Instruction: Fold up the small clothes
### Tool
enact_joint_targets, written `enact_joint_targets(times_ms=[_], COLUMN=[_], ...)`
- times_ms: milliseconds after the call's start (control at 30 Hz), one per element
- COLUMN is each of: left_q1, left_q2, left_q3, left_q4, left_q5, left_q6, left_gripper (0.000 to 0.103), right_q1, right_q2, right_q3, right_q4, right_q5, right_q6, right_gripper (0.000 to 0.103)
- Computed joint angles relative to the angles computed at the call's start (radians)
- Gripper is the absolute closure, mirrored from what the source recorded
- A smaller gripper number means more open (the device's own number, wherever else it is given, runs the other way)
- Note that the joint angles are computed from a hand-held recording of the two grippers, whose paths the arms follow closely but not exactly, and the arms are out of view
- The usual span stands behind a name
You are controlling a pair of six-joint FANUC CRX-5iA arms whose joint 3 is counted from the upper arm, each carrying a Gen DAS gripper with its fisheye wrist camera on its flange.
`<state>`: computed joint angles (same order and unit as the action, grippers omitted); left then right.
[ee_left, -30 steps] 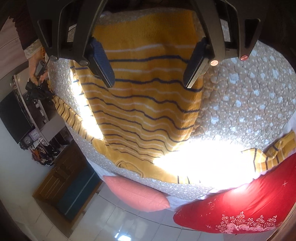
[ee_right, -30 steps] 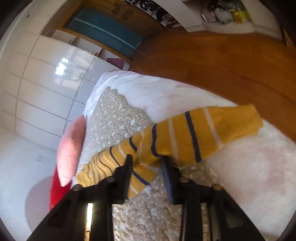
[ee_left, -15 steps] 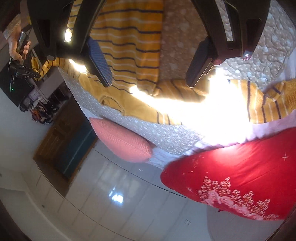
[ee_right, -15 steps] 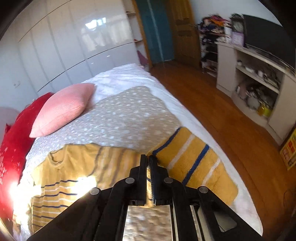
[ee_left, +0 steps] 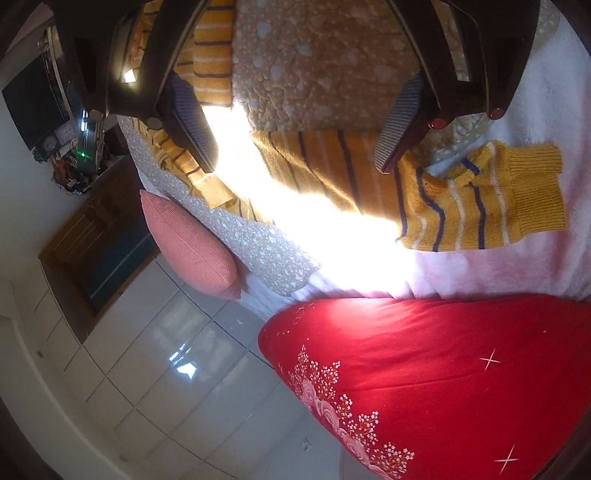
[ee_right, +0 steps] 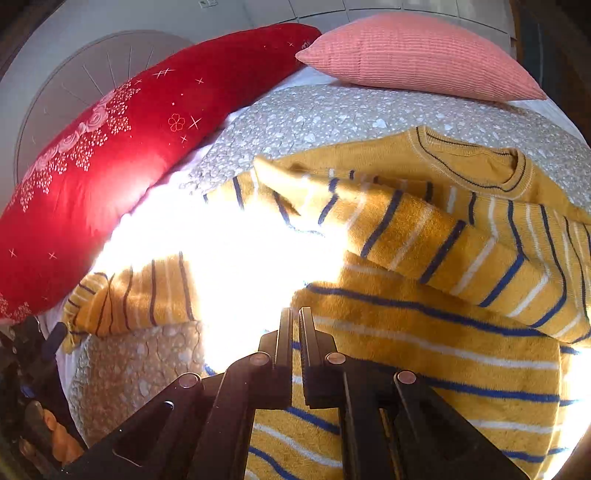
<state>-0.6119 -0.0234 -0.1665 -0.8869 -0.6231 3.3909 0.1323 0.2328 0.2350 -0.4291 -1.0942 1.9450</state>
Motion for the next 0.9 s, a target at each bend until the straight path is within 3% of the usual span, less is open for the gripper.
enact_joint_targets(times_ms=[167,267,333,400,500,600,667,733,800,900], left_q1=[0.018,0.019,0.020,0.026,0.046,0.071,0.072,0.059,0.041,0.047], left_q2=[-0.028,-0.039,-0.045,-0.044,-0.035,-0.032,-0.036,-0.042,-0.046,-0.044], left_q3=[-0.026,-0.036,-0.044,-0.045,-0.044,-0.051,-0.056,-0.055,-0.052,-0.054], left_q4=[0.013,0.000,-0.002,0.006,0.041,0.091,0.092,0.067,0.034,0.039], left_q5=[-0.020,-0.038,-0.044,-0.044,-0.021,0.017,0.025,0.008,-0.019,-0.020], left_q6=[0.038,0.067,0.079,0.073,0.037,-0.007,-0.001,0.027,0.061,0.073], left_gripper=[0.018,0.017,0.017,0.016,0.016,0.016,0.016,0.016,0.016,0.015], right_q1=[0.009,0.043,0.067,0.059,0.003,-0.057,-0.064,-0.041,-0.021,0.019], right_q2=[-0.051,-0.019,0.044,0.116,0.186,0.185,0.175,0.099,0.015,-0.029], right_q3=[-0.034,-0.042,-0.017,0.062,0.201,0.236,0.216,0.119,0.033,-0.025], right_q4=[0.130,0.316,0.452,0.448,0.235,0.028,-0.012,0.030,0.072,0.201], right_q5=[0.131,0.234,0.241,0.176,-0.005,-0.174,-0.264,-0.194,-0.065,0.138], right_q6=[-0.089,-0.252,-0.359,-0.391,-0.319,-0.227,-0.188,-0.127,-0.061,-0.143], right_gripper=[0.098,0.098,0.097,0.097,0.097,0.097,0.097,0.097,0.097,0.091])
